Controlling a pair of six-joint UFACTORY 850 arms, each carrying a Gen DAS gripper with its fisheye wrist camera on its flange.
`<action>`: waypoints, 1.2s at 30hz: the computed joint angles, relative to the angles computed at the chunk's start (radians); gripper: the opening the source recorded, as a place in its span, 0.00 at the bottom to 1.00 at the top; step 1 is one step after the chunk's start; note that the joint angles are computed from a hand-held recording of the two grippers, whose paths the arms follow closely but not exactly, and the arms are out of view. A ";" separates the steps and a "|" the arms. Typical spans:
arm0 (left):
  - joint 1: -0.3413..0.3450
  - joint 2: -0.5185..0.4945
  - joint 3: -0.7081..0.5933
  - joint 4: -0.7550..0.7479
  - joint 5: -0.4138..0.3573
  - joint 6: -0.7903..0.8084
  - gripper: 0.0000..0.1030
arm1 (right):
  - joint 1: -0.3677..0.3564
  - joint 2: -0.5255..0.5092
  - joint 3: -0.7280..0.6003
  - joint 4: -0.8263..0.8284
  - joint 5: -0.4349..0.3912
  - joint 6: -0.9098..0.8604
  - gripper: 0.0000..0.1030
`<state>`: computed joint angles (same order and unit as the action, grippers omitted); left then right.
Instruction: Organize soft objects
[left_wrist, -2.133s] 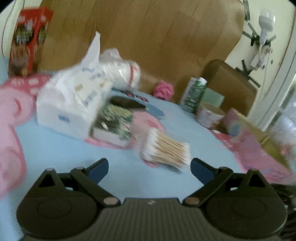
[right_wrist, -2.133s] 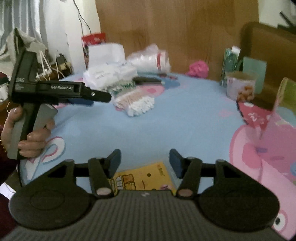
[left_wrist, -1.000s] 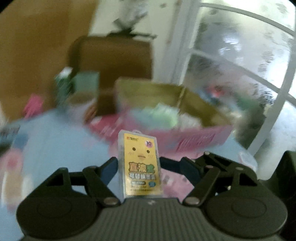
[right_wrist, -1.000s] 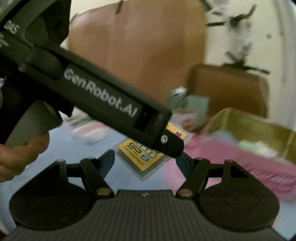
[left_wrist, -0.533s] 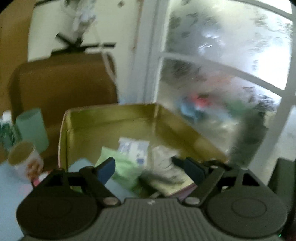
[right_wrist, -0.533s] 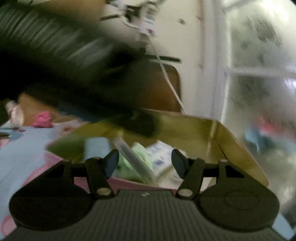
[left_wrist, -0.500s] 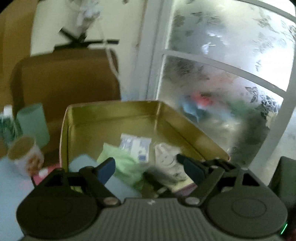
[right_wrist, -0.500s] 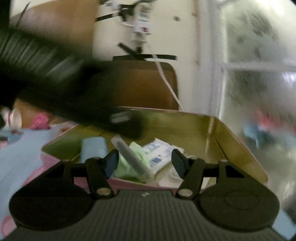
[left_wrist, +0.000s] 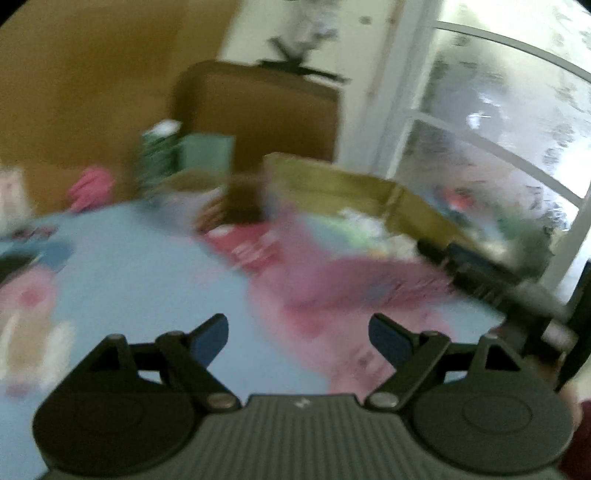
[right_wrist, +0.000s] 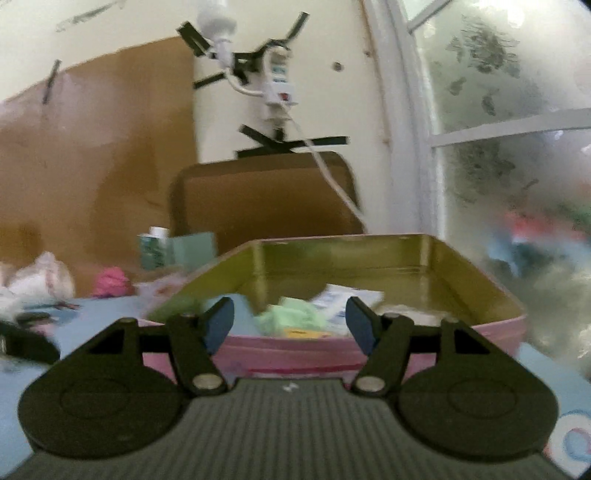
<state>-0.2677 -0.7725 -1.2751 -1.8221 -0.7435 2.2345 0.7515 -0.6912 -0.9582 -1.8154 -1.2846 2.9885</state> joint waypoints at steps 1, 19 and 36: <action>0.021 0.002 0.012 -0.006 0.006 0.006 0.84 | 0.003 -0.001 -0.008 -0.024 0.007 0.002 0.67; 0.277 -0.053 -0.010 -0.078 0.001 -0.187 0.84 | -0.091 -0.313 -0.683 -0.459 0.775 -0.530 0.93; 0.201 -0.051 -0.027 0.132 -0.039 -0.345 0.84 | -0.049 -0.158 -0.383 -0.438 0.697 -0.297 0.57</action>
<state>-0.0665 -0.8238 -1.3016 -1.6904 -0.7829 1.8900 0.7029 -0.8489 -1.3414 -2.2534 -0.5878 2.6914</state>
